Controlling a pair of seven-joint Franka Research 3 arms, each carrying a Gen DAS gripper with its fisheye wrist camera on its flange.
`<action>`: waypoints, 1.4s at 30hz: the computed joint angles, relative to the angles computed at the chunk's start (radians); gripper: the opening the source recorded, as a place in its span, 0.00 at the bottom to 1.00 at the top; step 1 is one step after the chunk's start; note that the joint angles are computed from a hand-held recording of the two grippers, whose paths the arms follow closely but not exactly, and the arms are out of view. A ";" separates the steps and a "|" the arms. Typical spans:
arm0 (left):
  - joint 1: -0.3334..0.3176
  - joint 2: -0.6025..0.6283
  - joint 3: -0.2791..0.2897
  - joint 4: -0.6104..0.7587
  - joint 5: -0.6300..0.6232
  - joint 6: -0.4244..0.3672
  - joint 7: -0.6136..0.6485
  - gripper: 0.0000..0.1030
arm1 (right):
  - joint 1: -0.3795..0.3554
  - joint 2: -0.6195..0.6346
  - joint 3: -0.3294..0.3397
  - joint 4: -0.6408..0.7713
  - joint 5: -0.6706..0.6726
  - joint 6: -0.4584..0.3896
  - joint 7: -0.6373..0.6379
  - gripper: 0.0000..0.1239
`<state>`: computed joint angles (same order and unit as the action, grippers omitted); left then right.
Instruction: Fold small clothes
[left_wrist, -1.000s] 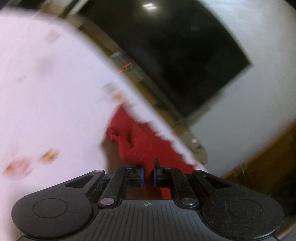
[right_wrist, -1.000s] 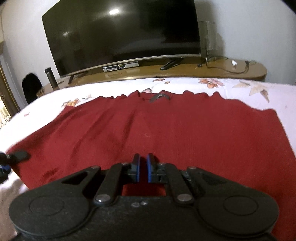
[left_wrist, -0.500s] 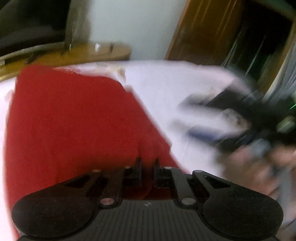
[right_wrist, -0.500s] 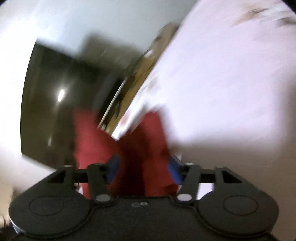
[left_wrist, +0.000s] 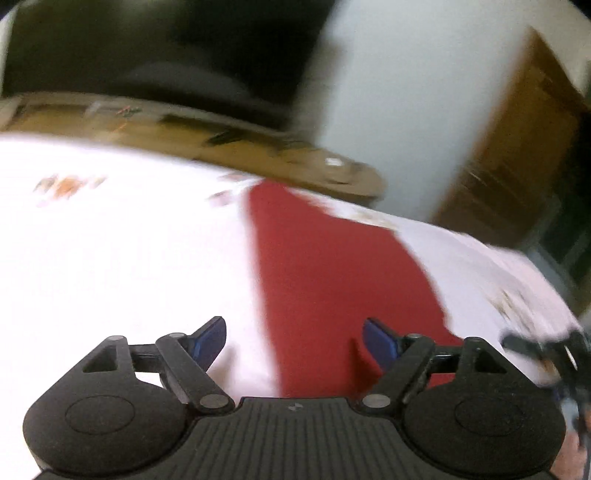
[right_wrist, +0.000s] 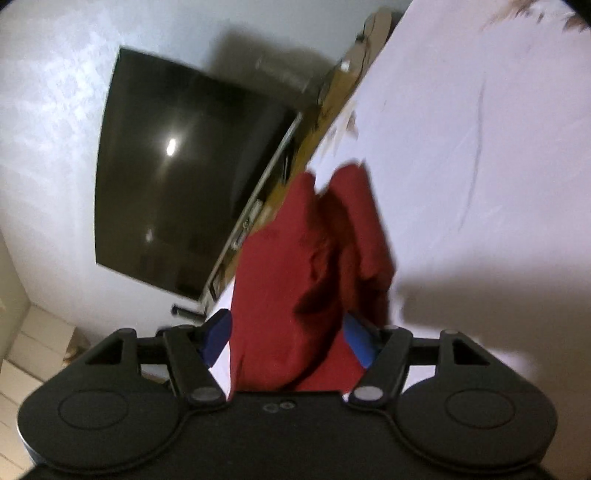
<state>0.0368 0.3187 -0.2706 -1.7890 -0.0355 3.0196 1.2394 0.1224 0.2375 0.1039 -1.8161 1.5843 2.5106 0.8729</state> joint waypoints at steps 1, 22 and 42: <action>0.000 0.017 0.001 0.013 -0.056 0.003 0.015 0.78 | 0.006 0.009 -0.001 0.014 -0.044 0.001 0.042 0.52; -0.097 0.103 0.078 0.119 0.153 -0.098 -0.059 0.78 | 0.084 -0.025 0.024 -0.048 -0.370 0.250 0.215 0.10; -0.061 0.384 -0.068 0.517 0.072 -0.117 0.324 0.58 | 0.177 0.211 -0.068 0.253 -1.084 0.315 0.260 0.14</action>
